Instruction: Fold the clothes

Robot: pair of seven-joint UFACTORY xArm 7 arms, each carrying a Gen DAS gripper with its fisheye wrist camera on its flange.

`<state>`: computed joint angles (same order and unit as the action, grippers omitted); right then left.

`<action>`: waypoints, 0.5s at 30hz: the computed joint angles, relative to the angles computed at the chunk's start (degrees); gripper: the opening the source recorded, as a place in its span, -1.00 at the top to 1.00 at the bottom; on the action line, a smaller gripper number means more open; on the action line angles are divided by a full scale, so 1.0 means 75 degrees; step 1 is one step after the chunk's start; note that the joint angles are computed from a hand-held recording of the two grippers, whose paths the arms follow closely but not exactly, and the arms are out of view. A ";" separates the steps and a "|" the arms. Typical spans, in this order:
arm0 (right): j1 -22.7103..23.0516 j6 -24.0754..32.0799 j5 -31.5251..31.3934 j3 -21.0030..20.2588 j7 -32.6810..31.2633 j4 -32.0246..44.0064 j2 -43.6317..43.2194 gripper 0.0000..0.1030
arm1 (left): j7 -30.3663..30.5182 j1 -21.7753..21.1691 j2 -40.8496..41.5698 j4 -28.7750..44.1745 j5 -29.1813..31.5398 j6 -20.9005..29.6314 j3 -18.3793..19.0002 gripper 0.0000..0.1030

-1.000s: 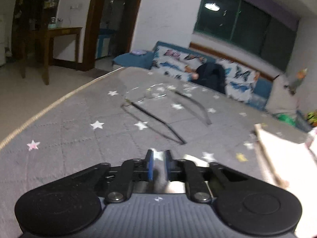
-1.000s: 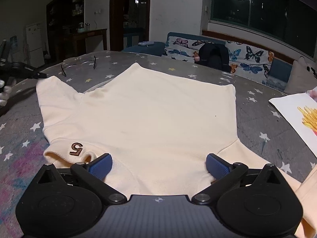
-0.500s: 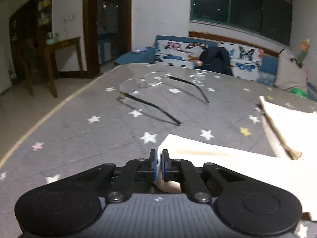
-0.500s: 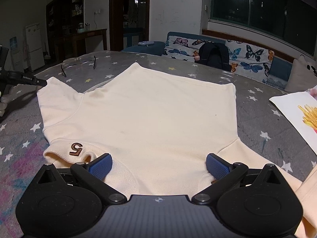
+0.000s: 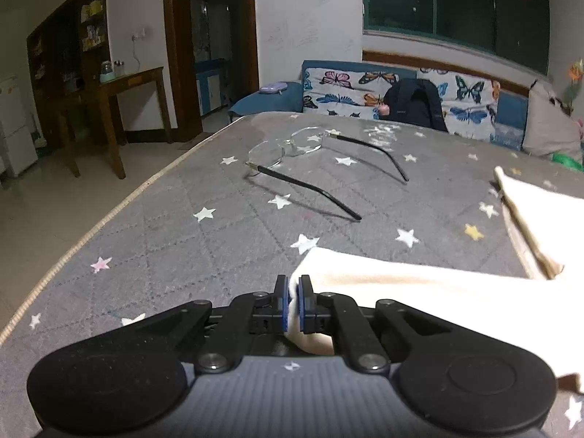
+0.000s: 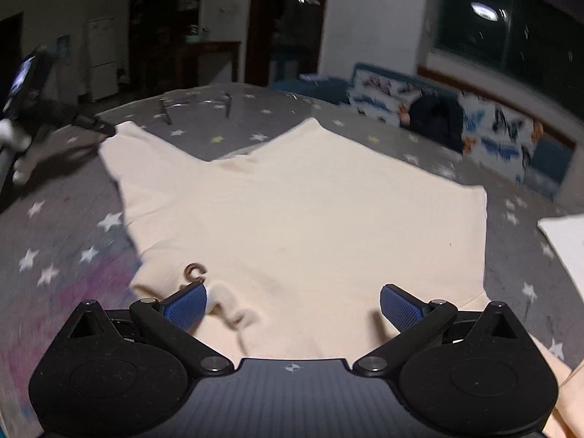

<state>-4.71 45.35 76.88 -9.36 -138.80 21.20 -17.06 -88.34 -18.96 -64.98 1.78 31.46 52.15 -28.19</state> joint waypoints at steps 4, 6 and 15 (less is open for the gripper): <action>-0.0306 0.0298 -0.0670 -0.0306 0.0111 -0.0181 -0.0473 -1.00 | 0.0052 0.0072 0.0069 0.0057 0.0018 0.0095 0.0020 0.80; -0.0397 0.0240 -0.1082 -0.0361 0.0353 -0.0141 -0.0470 -1.00 | 0.0042 0.0120 0.0135 0.0162 -0.0003 0.0231 -0.0003 0.79; -0.1126 0.0995 -0.1161 -0.1146 0.1399 0.0816 0.0213 -1.00 | -0.0003 0.0171 0.0612 0.1026 0.0501 0.0233 -0.0441 0.69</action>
<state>-13.16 52.81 68.17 -17.96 -128.31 27.31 -15.46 -88.36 -17.68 -60.39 9.48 35.21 53.90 -31.49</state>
